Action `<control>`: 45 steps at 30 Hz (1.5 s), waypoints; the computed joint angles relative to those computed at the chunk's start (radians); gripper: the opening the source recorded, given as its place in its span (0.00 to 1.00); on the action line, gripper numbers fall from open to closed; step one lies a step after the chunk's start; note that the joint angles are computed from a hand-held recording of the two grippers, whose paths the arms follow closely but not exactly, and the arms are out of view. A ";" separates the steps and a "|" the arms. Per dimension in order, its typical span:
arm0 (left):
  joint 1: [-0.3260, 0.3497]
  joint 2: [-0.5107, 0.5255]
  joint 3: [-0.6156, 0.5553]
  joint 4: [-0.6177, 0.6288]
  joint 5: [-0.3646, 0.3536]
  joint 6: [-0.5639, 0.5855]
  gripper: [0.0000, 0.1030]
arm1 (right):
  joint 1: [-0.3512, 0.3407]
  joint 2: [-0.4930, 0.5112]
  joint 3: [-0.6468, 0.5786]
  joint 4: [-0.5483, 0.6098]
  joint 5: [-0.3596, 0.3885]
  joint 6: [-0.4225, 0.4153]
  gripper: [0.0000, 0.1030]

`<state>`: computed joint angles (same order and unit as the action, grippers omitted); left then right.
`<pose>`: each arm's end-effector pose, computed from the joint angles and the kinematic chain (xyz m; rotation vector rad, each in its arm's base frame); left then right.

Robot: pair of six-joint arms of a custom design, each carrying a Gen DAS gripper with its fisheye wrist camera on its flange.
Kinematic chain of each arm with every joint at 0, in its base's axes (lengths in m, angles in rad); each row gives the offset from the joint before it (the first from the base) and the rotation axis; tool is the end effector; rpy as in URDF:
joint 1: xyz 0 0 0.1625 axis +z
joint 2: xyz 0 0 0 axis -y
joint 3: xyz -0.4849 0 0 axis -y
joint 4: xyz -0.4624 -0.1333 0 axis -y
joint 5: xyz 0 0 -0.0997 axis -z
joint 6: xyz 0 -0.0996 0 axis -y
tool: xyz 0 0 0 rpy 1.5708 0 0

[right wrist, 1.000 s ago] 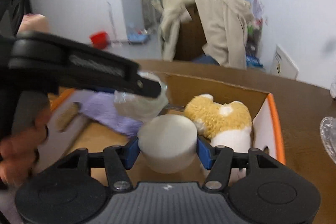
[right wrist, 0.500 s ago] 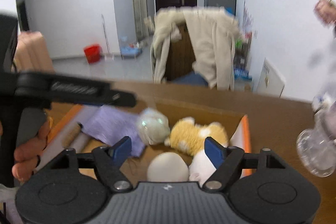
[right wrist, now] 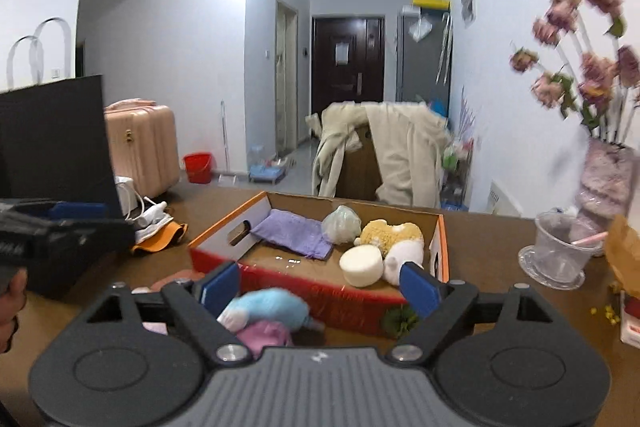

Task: Organize soft objects

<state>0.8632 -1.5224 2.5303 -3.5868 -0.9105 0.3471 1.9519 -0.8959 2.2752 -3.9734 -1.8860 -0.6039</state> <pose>-0.1057 -0.4227 0.2981 0.7882 2.2244 -1.4007 0.2899 -0.4481 0.1230 0.9542 -2.2350 1.3080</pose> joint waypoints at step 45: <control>0.229 0.179 -0.093 0.320 -0.348 -0.304 0.44 | -0.209 0.121 0.070 0.025 0.171 0.431 0.35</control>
<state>1.0921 -1.3429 2.4375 -3.2668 -1.2584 0.0428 1.7431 -0.7749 2.3450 -3.9484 -1.7148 -0.1725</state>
